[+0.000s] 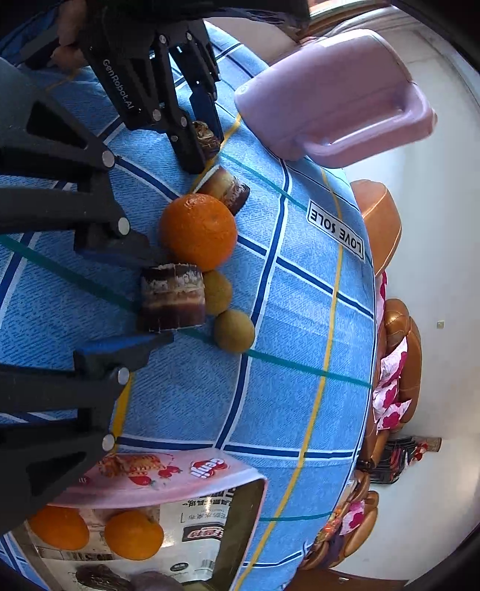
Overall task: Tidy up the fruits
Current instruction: 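Grasp the brown cake roll with the right tool while the left tool grasps a round chocolate pastry, then carry the cake roll with the right tool toward the tin while the left tool carries the pastry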
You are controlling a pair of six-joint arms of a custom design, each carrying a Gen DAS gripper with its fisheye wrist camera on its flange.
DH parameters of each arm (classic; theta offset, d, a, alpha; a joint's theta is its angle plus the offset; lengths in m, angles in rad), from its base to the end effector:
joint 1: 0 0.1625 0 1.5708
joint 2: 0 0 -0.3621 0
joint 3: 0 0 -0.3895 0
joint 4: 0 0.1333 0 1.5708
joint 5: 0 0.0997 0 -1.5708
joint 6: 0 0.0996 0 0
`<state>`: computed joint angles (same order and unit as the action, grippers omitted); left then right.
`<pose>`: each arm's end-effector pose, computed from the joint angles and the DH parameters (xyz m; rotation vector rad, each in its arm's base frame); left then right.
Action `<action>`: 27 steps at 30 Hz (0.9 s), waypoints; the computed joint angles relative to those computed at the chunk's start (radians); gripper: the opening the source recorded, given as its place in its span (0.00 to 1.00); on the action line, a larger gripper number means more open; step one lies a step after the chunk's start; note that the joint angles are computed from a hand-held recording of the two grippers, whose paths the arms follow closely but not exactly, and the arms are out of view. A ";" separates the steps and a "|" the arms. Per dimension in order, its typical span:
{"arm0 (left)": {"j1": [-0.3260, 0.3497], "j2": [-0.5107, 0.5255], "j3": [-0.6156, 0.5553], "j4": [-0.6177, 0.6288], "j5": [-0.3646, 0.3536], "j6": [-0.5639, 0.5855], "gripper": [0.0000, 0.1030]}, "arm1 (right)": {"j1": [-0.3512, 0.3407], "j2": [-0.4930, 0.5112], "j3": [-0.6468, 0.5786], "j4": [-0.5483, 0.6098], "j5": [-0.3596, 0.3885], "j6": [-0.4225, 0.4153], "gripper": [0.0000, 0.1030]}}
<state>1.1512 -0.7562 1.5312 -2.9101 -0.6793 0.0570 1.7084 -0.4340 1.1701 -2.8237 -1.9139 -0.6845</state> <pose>-0.0761 -0.6881 0.1389 0.2264 2.2418 -0.8287 0.2018 -0.7294 0.0210 0.9387 -2.4544 0.5452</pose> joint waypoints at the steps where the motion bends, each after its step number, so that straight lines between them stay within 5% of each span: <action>1: 0.000 -0.001 0.002 -0.002 -0.003 -0.007 0.38 | 0.001 0.000 0.000 -0.002 -0.001 -0.001 0.32; 4: -0.003 -0.010 0.024 -0.089 -0.016 0.003 0.38 | -0.008 -0.020 0.024 -0.023 0.039 0.011 0.32; 9: -0.019 -0.005 0.064 -0.409 -0.026 0.119 0.38 | -0.034 -0.072 0.108 -0.153 0.198 0.018 0.32; 15: -0.028 0.047 0.027 -0.661 0.023 0.247 0.38 | -0.035 -0.080 0.161 -0.335 0.244 -0.008 0.32; 27: -0.042 0.119 -0.047 -0.721 0.102 0.354 0.38 | -0.033 -0.075 0.186 -0.445 0.247 -0.046 0.32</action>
<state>1.1093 -0.6374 1.4844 -3.6313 -0.5771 0.4114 1.6757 -0.5091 1.3566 -3.2683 -1.6665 -0.7303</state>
